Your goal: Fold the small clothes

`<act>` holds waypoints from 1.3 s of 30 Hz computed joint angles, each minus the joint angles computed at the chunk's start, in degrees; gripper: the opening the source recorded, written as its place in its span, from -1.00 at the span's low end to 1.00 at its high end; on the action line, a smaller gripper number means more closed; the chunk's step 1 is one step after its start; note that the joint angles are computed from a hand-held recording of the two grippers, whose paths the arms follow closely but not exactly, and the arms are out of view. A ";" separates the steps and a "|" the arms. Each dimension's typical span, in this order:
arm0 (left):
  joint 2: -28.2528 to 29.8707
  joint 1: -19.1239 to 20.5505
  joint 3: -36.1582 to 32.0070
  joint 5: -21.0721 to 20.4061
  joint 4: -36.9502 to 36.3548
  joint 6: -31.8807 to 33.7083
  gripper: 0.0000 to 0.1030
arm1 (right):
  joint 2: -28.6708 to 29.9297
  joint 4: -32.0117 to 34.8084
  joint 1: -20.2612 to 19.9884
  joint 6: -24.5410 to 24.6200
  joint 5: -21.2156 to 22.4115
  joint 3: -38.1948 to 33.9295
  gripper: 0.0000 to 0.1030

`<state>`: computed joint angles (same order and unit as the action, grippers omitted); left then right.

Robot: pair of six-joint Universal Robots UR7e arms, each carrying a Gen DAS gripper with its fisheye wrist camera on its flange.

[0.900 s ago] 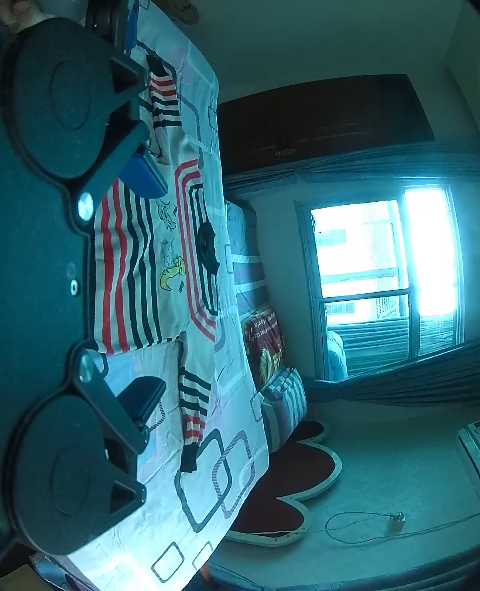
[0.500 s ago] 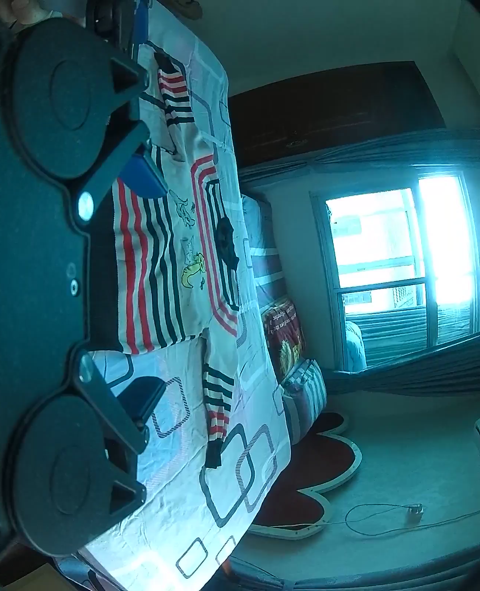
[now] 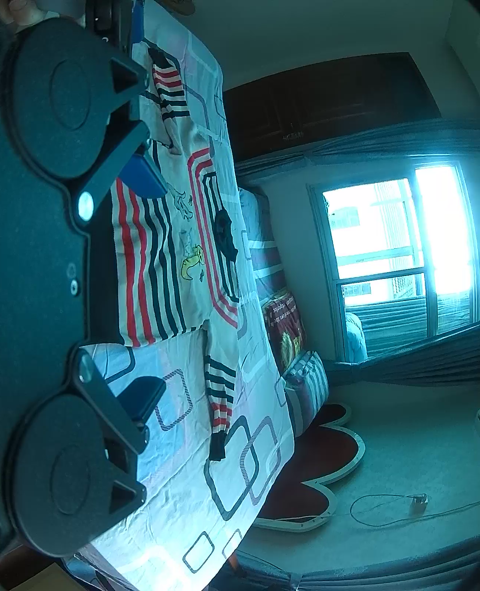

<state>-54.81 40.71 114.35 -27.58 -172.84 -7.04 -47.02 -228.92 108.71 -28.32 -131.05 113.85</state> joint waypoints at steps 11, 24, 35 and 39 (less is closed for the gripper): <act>0.27 -0.07 -0.13 0.06 0.43 -0.62 1.00 | -0.22 0.15 -0.18 0.17 0.19 0.21 0.99; 0.73 0.21 -0.59 0.18 -0.03 -0.19 1.00 | -0.17 0.21 -0.58 0.24 0.58 0.23 0.99; 1.32 0.63 -1.35 -0.01 -0.58 0.61 1.00 | 0.55 0.09 -0.82 0.01 0.40 -0.65 0.99; 1.59 0.97 -1.70 -0.20 -0.76 1.06 1.00 | 0.66 0.09 -0.88 -0.13 0.39 -0.80 0.99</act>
<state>-53.22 41.68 112.66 -27.78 -173.60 -5.98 -46.36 -228.83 107.83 -28.45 -130.66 113.05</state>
